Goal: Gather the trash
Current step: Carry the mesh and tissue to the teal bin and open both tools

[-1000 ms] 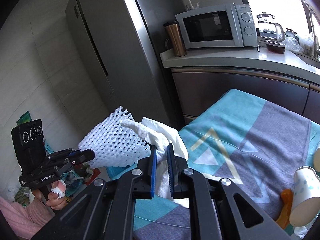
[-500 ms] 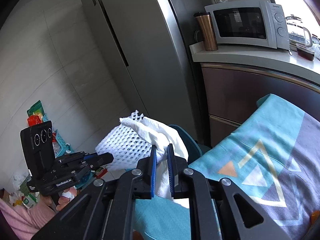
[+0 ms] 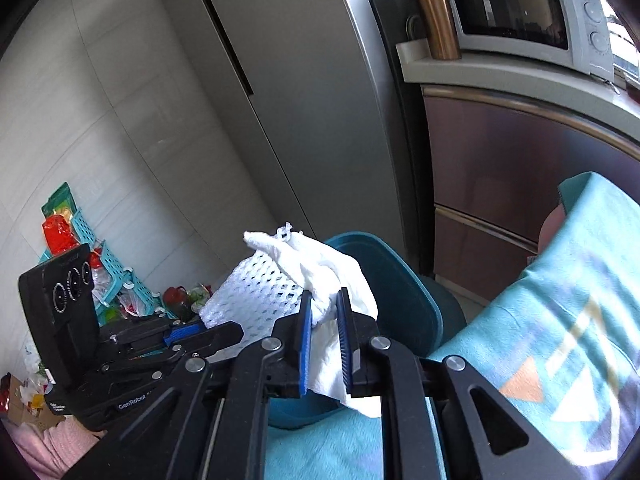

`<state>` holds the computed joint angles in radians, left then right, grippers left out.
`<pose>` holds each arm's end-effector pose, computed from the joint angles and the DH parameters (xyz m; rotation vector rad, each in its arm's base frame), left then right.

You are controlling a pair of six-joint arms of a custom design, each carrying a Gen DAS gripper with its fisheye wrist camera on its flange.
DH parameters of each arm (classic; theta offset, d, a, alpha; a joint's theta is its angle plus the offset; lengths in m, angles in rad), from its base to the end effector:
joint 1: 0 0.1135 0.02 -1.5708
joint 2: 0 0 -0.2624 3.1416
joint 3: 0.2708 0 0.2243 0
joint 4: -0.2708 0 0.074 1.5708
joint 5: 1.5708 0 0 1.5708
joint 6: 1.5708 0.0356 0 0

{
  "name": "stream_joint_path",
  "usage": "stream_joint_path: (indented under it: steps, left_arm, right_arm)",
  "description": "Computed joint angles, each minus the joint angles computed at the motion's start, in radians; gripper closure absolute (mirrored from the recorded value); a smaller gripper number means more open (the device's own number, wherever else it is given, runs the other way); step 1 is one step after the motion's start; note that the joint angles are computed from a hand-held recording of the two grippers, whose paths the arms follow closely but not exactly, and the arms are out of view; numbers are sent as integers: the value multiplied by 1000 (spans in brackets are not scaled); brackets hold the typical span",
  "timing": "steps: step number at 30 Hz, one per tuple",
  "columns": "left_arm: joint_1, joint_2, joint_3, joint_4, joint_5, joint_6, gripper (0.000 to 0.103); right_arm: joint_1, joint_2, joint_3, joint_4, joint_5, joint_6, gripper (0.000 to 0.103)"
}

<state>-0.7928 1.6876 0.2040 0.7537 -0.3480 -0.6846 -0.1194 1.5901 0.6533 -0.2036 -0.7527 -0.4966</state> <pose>0.1555 -0.1405 0.0924 -0.0554 2.2770 -0.3885 0.2443 -0.0048 0.1464 -0.6574 2.3321 0.7491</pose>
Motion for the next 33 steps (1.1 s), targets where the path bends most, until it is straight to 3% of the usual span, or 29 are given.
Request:
stream_joint_path:
  steps: [4,13,17,19,27,33]
  left_arm:
    - [56,100,38,45,51,20,91]
    - [103,279,161,33,95,32,90]
    - [111,344,198,42,106,30,88]
    - [113,368,213,43,105,25,85]
    - [109,394,226,57,99,15,82]
    - [25,279,186,37,0,24,76]
  right_arm:
    - [55,92,22,67,54,61,91]
    - [116,211,58,131,131,131,88]
    - [114,217,53,153,130,153,76]
    - [112,218,49,163,131,157,75]
    - [39,178,19,142,70,108,75]
    - [-110,60,-30,17,-32,-54,73]
